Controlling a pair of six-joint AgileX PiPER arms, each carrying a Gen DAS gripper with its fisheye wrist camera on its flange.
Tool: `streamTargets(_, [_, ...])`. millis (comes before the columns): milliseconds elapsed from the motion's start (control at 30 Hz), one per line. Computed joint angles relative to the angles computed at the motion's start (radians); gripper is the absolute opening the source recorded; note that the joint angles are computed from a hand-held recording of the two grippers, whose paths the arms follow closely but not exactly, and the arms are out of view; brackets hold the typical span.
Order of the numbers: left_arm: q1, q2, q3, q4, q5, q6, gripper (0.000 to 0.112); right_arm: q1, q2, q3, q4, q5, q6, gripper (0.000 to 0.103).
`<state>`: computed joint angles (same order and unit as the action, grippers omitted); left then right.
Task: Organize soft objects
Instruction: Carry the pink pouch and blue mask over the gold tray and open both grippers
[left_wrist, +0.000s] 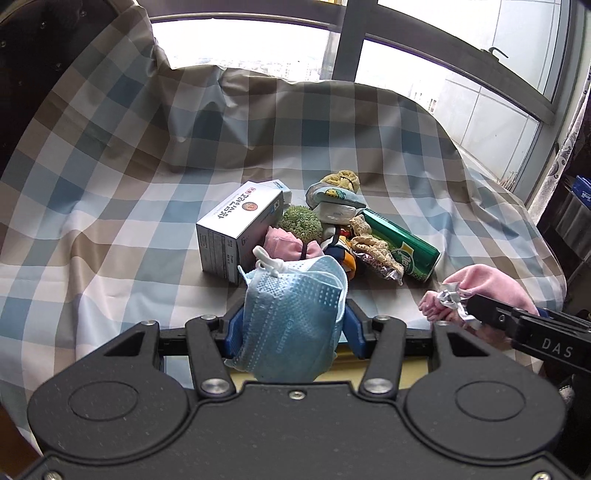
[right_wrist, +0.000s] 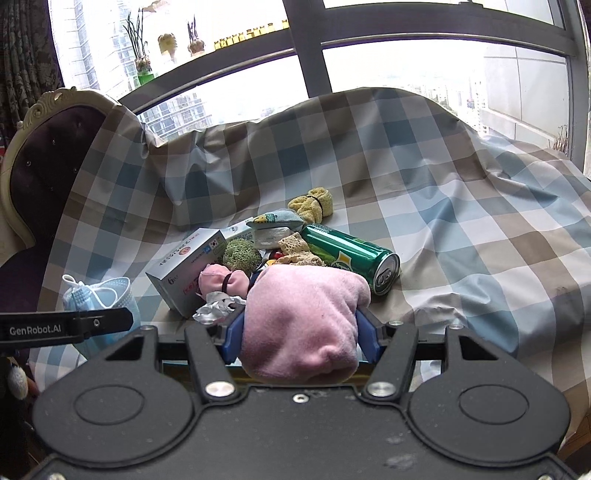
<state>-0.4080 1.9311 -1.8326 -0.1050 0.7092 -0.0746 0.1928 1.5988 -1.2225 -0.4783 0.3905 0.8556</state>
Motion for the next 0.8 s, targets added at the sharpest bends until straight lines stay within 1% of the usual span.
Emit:
streamTargets(67, [-0.003, -0.049, 0.07, 0.006, -0.022, -0.018, 0.051, 0.016, -0.059, 0.051, -0.049, 0.001, 0.056, 0.06])
streamTargets(133, [-0.006, -0.085, 0.12, 0.012, -0.027, -0.038, 0.051, 0.033, -0.119, 0.104, -0.092, 0.003, 0.104, 0.06])
streamTargets(267, [-0.027, -0.166, 0.248, 0.064, -0.059, -0.112, 0.051, 0.076, -0.224, 0.191, -0.16, 0.025, 0.18, 0.06])
streamTargets(367, [-0.043, -0.202, 0.313, 0.099, -0.078, -0.168, 0.051, 0.1, -0.286, 0.239, -0.165, 0.04, 0.194, 0.06])
streamTargets(500, [-0.041, -0.236, 0.377, 0.061, -0.084, -0.172, 0.051, 0.132, -0.35, 0.293, -0.158, 0.065, 0.198, 0.06])
streamTargets(600, [-0.057, -0.252, 0.413, 0.102, -0.088, -0.217, 0.051, 0.154, -0.38, 0.325, -0.156, 0.081, 0.211, 0.06])
streamTargets(733, [-0.074, -0.258, 0.43, 0.153, -0.086, -0.262, 0.052, 0.159, -0.398, 0.352, -0.116, 0.089, 0.192, 0.06])
streamTargets(800, [-0.077, -0.26, 0.433, 0.162, -0.084, -0.274, 0.054, 0.163, -0.403, 0.362, -0.108, 0.095, 0.191, 0.06])
